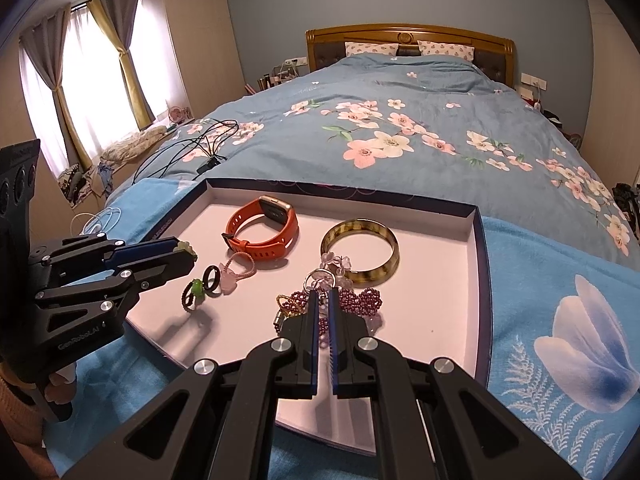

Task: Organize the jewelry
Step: 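Open both tools to drop the silver and yellow-green rings into the lid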

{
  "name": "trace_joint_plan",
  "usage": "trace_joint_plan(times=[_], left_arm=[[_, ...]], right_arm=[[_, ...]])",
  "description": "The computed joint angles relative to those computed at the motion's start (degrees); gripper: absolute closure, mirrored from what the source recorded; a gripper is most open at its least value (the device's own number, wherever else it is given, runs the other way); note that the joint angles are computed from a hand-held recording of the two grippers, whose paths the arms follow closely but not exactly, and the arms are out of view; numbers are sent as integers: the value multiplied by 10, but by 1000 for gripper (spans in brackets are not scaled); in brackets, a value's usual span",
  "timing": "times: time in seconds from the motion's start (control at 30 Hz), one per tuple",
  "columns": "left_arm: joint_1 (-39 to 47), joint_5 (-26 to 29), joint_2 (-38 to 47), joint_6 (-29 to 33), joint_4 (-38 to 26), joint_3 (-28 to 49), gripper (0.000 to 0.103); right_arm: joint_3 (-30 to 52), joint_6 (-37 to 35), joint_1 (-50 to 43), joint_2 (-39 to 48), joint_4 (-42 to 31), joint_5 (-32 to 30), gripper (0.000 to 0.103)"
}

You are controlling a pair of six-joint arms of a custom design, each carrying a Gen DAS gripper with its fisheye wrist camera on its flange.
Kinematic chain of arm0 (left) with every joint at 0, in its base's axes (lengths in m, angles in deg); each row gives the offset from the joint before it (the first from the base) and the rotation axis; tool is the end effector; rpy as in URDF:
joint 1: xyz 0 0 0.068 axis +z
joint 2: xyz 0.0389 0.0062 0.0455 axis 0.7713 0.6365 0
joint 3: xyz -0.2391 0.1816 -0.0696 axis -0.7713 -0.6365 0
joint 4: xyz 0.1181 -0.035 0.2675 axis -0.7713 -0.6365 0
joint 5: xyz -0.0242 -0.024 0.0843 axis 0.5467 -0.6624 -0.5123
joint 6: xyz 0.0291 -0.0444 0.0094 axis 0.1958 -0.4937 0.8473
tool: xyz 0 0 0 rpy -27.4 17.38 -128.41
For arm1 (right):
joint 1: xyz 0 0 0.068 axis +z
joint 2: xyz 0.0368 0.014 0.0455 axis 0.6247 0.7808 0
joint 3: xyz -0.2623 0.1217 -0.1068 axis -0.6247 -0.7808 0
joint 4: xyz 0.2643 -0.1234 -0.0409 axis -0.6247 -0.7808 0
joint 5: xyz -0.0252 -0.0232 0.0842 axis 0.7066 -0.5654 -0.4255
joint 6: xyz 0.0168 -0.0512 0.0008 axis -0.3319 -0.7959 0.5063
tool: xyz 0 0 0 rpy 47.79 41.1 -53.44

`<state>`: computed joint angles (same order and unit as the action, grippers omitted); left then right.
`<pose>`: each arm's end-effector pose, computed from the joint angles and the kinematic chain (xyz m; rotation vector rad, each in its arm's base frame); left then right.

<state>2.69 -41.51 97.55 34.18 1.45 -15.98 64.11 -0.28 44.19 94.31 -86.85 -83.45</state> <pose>0.1865 -0.1774 0.1289 -0.0032 2.3126 -0.0305 0.2211 0.0379 0.1402 -0.7310 2.2858 0.4739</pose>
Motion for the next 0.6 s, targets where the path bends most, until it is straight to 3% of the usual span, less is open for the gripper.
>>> trace_joint_plan(times=[0.6], left_arm=[[19, 19, 42, 2, 17, 11, 84]], right_arm=[[4, 18, 17, 33, 23, 24, 99]])
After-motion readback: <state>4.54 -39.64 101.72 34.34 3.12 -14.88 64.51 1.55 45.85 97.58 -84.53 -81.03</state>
